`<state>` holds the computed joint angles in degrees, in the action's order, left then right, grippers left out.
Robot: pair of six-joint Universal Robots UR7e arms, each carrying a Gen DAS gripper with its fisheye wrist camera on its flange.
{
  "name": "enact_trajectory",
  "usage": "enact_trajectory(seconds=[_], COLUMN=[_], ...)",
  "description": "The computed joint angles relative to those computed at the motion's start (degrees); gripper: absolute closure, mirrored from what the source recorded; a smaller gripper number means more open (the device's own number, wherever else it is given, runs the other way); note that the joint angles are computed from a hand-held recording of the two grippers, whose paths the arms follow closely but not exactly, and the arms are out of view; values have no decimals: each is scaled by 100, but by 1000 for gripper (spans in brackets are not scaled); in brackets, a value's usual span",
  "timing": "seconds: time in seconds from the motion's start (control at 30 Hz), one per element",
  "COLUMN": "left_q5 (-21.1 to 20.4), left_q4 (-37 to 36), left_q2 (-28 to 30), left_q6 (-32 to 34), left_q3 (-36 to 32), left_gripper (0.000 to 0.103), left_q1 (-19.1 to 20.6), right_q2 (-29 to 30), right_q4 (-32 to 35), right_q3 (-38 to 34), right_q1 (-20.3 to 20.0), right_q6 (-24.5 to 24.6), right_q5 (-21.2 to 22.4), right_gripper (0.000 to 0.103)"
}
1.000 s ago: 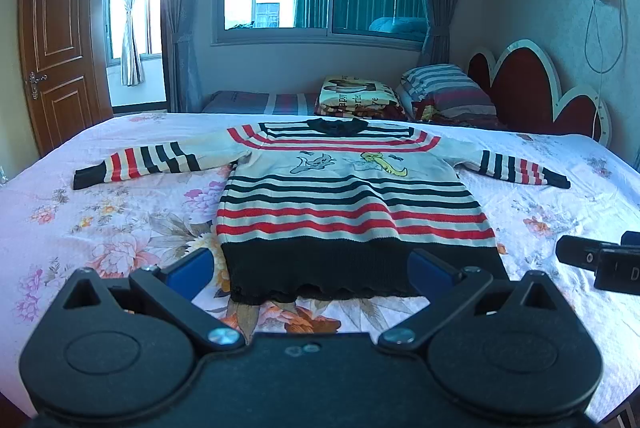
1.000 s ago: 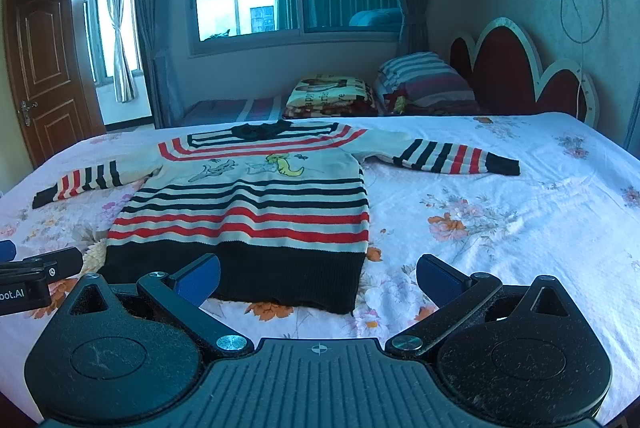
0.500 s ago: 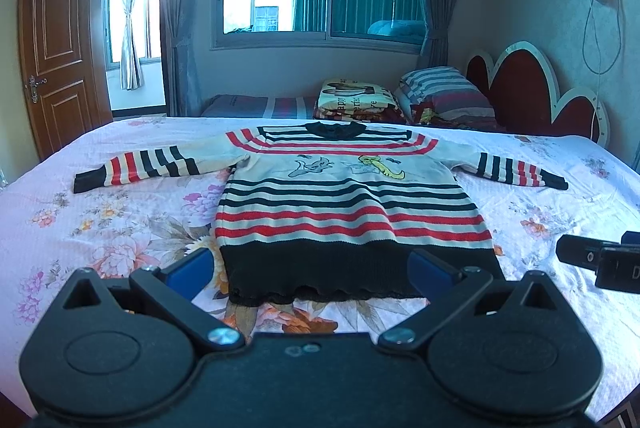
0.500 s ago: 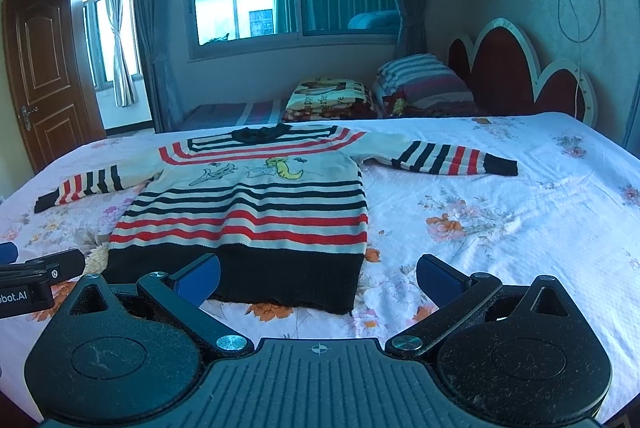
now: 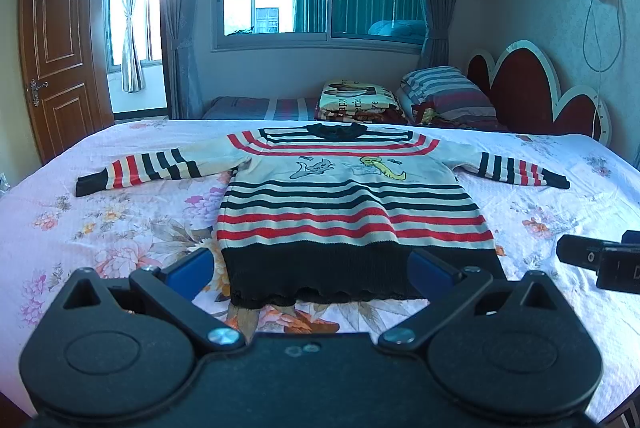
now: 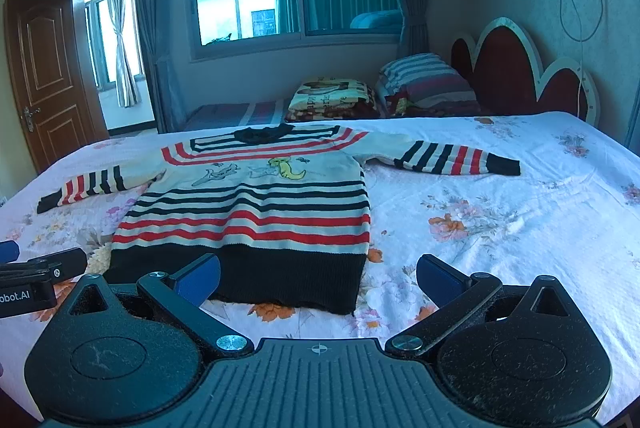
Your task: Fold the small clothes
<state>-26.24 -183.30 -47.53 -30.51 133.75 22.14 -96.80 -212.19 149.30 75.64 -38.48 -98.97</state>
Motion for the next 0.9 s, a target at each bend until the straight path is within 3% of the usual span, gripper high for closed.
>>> enact_trajectory(seconds=[0.9], left_q5=[-23], left_q4=[11], left_q2=[20], left_q6=[-14], left_q3=[-4], left_gripper=[1], left_q1=[-7], right_q2=[-110], right_q4=[85], right_q3=[-1], right_q1=[-127], right_q6=[3], right_q5=[115], right_gripper=[0])
